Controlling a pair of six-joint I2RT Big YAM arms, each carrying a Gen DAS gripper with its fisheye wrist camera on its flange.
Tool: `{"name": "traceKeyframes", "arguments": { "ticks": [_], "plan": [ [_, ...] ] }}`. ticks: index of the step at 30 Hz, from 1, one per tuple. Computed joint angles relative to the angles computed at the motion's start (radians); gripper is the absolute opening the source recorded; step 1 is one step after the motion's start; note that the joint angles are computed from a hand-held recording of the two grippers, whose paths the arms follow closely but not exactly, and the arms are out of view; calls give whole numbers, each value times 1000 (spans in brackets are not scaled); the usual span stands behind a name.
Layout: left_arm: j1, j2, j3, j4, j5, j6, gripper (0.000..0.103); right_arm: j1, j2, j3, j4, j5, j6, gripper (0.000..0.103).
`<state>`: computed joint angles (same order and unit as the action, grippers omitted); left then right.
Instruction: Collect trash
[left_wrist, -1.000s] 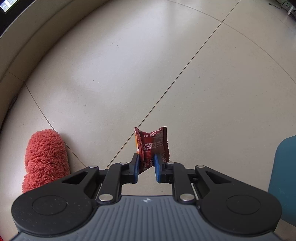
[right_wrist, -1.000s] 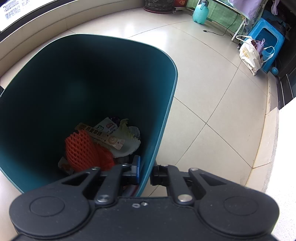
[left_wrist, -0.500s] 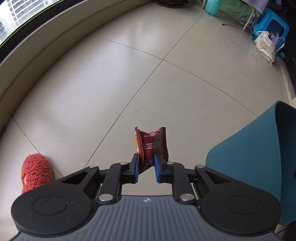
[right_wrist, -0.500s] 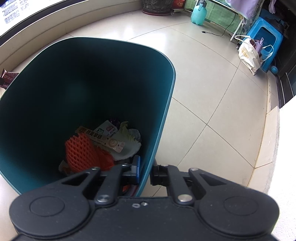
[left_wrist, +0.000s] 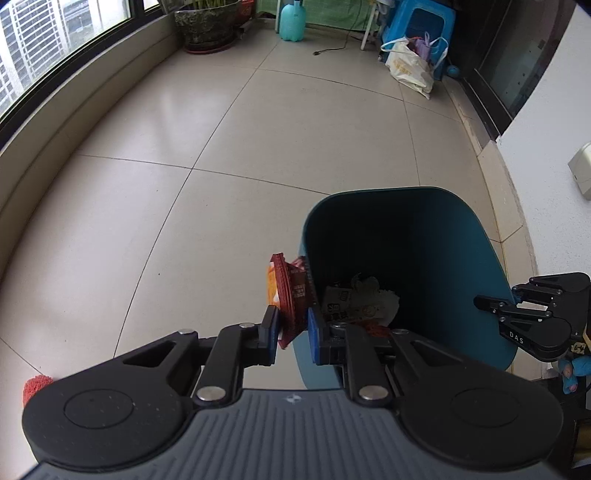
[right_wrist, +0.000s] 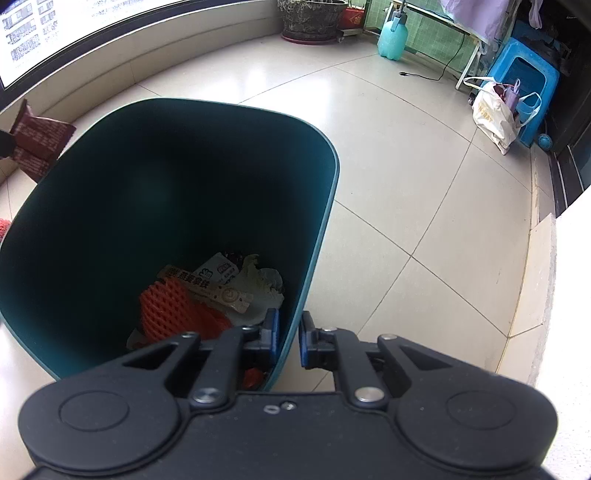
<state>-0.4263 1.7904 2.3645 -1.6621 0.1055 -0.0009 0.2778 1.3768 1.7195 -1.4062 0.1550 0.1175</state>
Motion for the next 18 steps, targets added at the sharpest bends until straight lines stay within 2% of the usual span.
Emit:
{"name": "traceKeyframes", "arguments": {
  "ticks": [2, 6, 9, 14, 18],
  "plan": [
    [-22, 13, 17, -8, 23, 6, 16, 0, -10, -2, 6, -1, -4, 10],
    [-53, 29, 3, 19, 19, 43, 16, -5, -20, -10, 17, -11, -7, 11],
    [-65, 37, 8, 17, 0, 25, 16, -7, -32, -27, 29, -19, -7, 11],
    [5, -14, -94, 69, 21, -25, 16, -14, -41, -39, 40, -33, -10, 12],
    [72, -61, -223, 117, 6, -17, 16, -8, -34, -29, 31, -26, -5, 12]
  ]
}}
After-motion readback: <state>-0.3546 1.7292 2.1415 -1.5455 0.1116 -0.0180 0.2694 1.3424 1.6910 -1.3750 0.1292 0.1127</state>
